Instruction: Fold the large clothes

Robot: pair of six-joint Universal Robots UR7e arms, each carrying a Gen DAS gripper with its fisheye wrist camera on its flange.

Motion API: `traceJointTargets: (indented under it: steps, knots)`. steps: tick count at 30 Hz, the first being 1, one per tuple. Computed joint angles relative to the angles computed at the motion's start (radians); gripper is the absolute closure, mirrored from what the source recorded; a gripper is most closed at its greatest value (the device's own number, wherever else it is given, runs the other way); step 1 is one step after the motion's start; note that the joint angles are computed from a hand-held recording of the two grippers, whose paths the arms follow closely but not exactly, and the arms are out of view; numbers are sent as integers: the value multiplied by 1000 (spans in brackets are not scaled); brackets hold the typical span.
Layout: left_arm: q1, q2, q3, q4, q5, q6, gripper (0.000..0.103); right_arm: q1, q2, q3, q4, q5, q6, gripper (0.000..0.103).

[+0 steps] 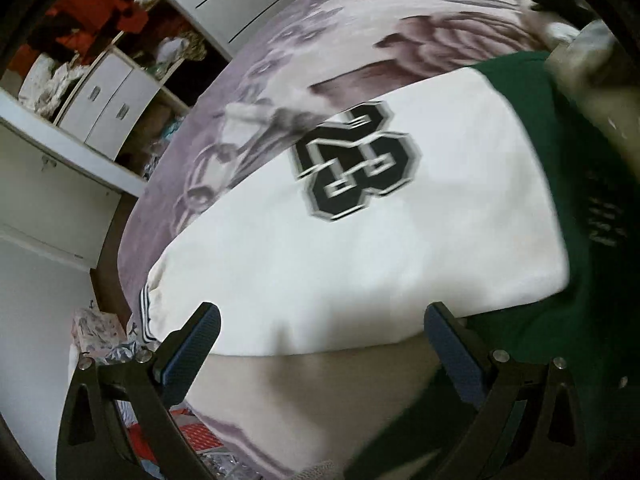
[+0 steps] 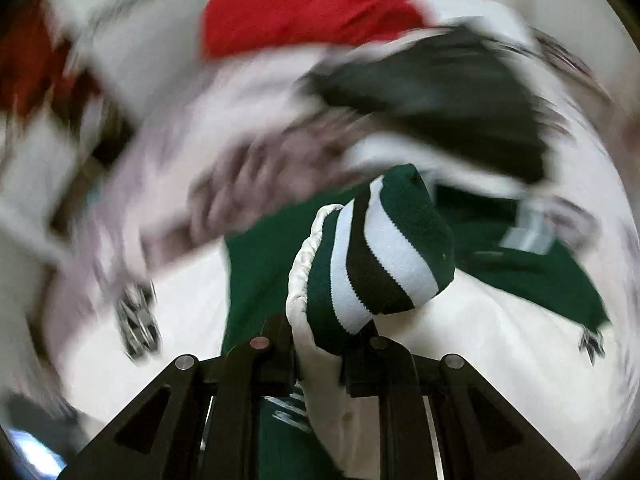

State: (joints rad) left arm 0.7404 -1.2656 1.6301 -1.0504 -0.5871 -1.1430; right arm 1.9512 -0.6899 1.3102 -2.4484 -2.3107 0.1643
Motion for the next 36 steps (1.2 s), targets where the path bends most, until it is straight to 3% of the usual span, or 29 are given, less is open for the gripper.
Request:
traceJointTargets:
  steps: [3,4,6,7,9,11,16,19,21,23,25,29,33,36]
  knots:
    - [3,-21,7,3,-14,14,0,-11,149,-118,206,1,-32,84]
    - [10,-32,14,-14,-18,31,0,-18,165,-127,261,13,-7,77]
    - [20,-43,16,-35,-27,55,0,-28,140,-86,244,66,37,69]
    - [24,-51,19,-48,-32,67,0,-39,90,-28,195,139,64,53]
    - [24,-54,14,-51,-39,74,0,-60,-31,103,112,273,155,37]
    - [28,-44,-6,-59,-60,75,0,-71,-184,271,18,314,270,37]
    - [36,34,-78,-235,-120,226,0,-119,-602,640,-28,262,698,37]
    - [29,129,-139,-416,-143,424,0,-148,-808,767,27,155,851,37]
    - [28,219,-207,-549,-221,595,0,-165,-898,839,28,113,909,37]
    - [26,317,-286,-639,-309,747,0,-205,-978,951,-139,171,918,37]
    - [19,422,-387,-649,-388,870,0,-254,-1035,1066,-348,264,958,38]
    - [-3,660,-639,-551,-576,1077,0,-345,-1058,1268,-767,386,1046,42]
    - [-23,847,-846,-428,-724,1188,0,-456,-923,1395,-1186,512,1150,47]
    - [-33,988,-1013,-307,-795,1222,7,-498,-731,1422,-1500,576,1176,47]
